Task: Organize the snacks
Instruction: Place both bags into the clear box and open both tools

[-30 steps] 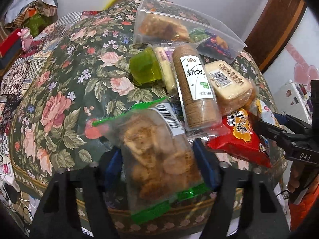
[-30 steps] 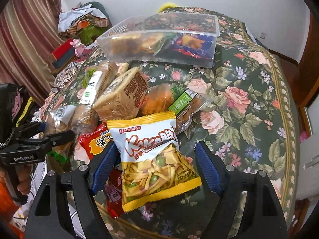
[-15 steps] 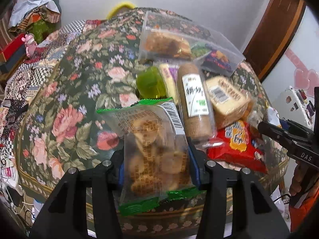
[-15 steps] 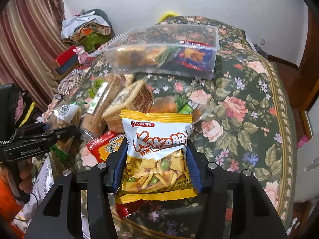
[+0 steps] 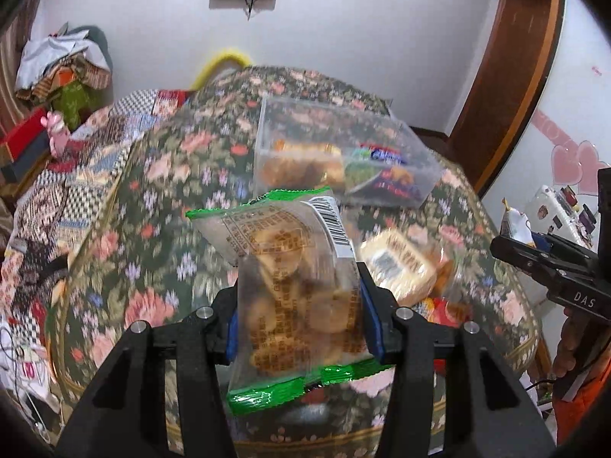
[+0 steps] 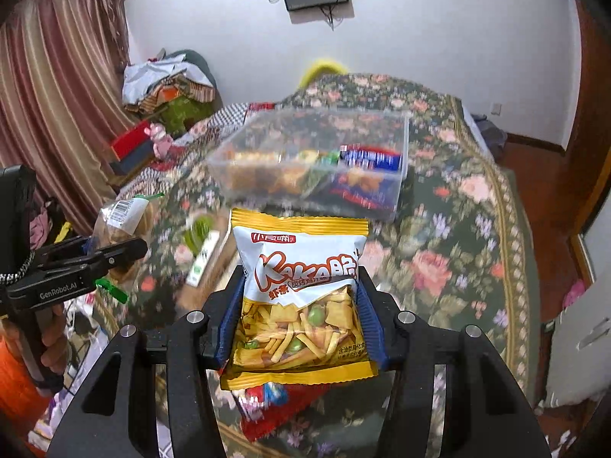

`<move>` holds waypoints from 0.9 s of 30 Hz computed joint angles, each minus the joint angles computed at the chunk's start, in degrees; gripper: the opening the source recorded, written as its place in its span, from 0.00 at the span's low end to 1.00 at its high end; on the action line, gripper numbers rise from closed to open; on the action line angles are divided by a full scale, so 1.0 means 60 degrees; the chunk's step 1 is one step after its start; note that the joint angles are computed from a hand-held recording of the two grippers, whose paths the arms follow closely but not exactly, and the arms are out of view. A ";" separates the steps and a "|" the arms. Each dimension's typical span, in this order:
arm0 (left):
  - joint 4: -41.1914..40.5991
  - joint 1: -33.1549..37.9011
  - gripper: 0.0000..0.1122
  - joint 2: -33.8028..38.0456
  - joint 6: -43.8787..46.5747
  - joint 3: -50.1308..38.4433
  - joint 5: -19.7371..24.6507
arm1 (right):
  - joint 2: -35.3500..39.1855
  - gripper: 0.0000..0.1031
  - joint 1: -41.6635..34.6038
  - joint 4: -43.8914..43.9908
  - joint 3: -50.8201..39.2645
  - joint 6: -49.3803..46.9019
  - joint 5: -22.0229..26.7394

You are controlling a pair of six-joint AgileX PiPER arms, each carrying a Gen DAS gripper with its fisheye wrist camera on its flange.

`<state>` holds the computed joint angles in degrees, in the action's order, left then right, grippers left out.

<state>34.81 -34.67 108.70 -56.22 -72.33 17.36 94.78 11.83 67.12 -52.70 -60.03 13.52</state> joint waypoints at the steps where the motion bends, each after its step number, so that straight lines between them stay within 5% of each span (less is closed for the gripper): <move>1: 0.0019 0.0007 0.44 0.0016 0.0063 -0.0155 0.0043 | -0.0025 0.48 -0.0047 -0.0014 -0.0116 0.0016 0.0008; 20: -0.2216 0.0706 0.44 0.2061 0.3542 -0.4851 0.1469 | 0.1194 0.48 -0.0330 -0.1451 -0.2849 0.1513 0.0100; 27: -0.3522 0.0954 0.44 0.3953 0.5041 -0.8069 0.2829 | 0.2493 0.48 -0.0347 -0.3316 -0.4578 0.3410 0.0560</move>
<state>13.68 -28.95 132.41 -25.98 -120.75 34.34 109.74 9.75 47.23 -80.17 -39.57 16.88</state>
